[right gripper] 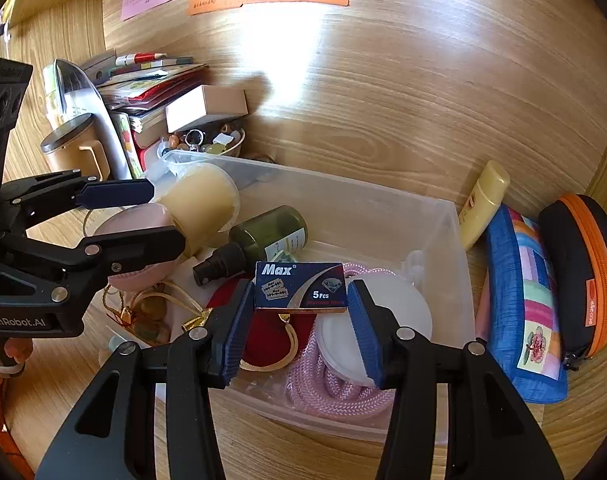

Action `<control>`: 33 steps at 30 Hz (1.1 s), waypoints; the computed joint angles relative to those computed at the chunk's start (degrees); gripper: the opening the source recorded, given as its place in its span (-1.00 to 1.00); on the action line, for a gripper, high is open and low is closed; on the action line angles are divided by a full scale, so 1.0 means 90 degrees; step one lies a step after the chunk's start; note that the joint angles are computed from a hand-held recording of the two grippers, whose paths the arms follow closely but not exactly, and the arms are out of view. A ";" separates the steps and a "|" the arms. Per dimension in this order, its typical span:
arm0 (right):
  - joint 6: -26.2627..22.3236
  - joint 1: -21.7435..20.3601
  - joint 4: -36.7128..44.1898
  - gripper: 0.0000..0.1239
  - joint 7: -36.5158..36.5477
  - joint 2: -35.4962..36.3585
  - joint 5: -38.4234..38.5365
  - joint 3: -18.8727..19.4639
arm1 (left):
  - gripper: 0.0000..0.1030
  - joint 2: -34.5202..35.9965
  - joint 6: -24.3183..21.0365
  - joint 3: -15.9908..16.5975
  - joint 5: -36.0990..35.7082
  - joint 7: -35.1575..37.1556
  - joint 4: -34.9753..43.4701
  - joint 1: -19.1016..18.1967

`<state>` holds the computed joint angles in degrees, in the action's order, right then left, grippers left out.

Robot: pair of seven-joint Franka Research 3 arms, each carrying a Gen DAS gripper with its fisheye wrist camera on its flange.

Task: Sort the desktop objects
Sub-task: 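Lower the compact into the bin and open the left tool while the right releases the Max box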

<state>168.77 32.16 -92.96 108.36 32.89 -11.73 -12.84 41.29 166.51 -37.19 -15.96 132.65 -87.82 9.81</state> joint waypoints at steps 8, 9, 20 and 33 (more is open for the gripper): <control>-0.0058 0.0005 0.0032 -0.28 -0.0032 0.0003 -0.0010 0.0010 | 0.22 -0.0022 0.0164 -0.0346 -0.0062 0.0260 -0.0193 0.0268; -0.0054 0.0020 0.0028 -0.27 -0.0020 -0.0002 -0.0029 -0.0007 | 0.22 -0.0027 0.0163 -0.0353 -0.0054 0.0259 -0.0203 0.0275; 0.0174 0.0710 -0.0099 0.14 0.0727 -0.0031 -0.0598 -0.0881 | 0.45 -0.0115 0.0502 -0.0711 -0.0065 0.0207 -0.0448 0.0669; -0.0049 0.0982 -0.0251 0.24 0.1901 -0.0359 -0.1946 -0.1183 | 0.83 -0.0642 0.1249 -0.1277 0.0528 -0.0181 -0.1535 0.1607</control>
<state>168.33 41.00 -95.22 125.47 29.66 -29.24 -23.48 35.51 177.75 -48.68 -11.21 131.02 -101.64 24.27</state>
